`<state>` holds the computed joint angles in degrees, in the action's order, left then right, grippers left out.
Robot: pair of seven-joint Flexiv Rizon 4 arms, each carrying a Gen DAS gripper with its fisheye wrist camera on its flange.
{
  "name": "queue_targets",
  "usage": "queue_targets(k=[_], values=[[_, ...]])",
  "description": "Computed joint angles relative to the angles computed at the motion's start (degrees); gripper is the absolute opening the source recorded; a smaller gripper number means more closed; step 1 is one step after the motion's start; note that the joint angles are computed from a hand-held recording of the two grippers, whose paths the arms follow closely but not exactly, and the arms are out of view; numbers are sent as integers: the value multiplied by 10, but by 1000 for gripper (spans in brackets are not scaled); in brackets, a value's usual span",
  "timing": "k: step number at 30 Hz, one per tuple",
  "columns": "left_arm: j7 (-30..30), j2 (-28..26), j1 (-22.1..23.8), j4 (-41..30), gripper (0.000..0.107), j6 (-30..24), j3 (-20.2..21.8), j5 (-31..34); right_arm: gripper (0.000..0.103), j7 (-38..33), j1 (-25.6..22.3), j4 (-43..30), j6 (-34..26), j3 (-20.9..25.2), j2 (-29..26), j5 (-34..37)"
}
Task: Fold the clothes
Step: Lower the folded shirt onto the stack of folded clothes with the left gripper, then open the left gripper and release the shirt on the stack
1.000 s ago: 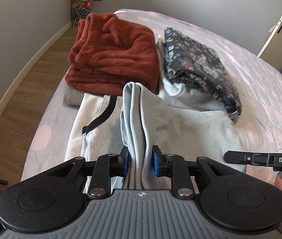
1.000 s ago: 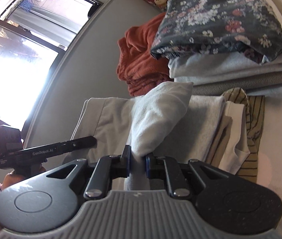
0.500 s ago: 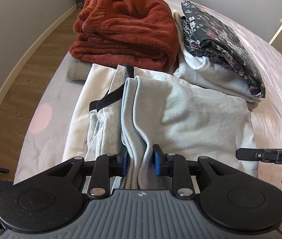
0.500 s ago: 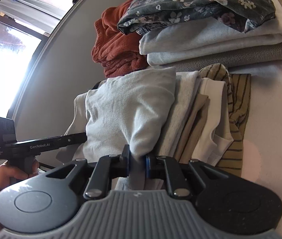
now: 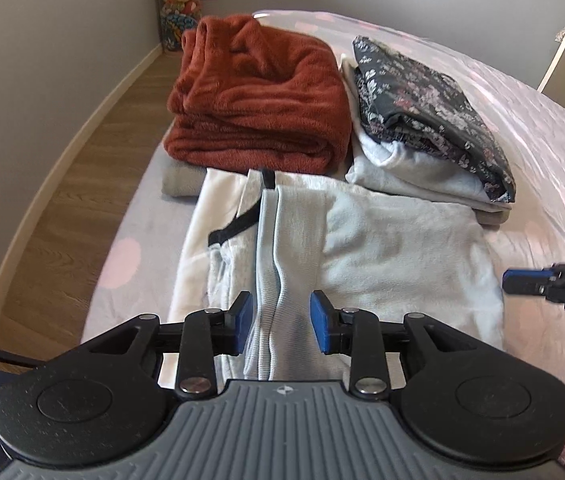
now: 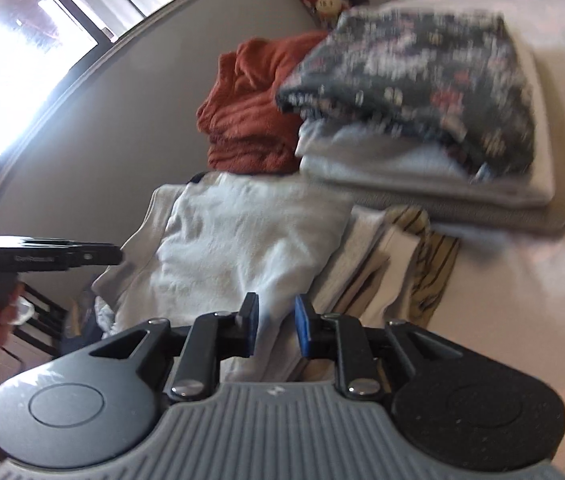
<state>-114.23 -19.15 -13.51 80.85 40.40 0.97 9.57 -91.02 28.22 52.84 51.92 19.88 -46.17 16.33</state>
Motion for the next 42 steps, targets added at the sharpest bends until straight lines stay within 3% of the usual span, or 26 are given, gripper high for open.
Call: queue_targets(k=[4,9,17,25,32,35,42], values=[[4,-1,-10,-24,31,-5,0,25,23,-26,6,11,44,-8,9,-21],[17,-29,-21,-66,31,-3,-1,43,16,-53,22,-24,28,-8,-7,-47],[30,-81,-24,-99,31,13,7,30,16,-59,57,-84,3,-31,-51,-85],[56,-119,-19,-133,30,-84,13,7,16,-65,69,-135,-43,-39,-95,-89],[62,-116,-17,-122,30,-74,15,3,15,-64,66,-184,-94,-36,-118,-65],[57,-100,-28,-114,30,-60,20,22,15,-75,66,-152,-67,-42,-96,-59],[55,-34,-43,-53,30,-16,12,49,30,-143,50,-28,28,-12,-24,-49]])
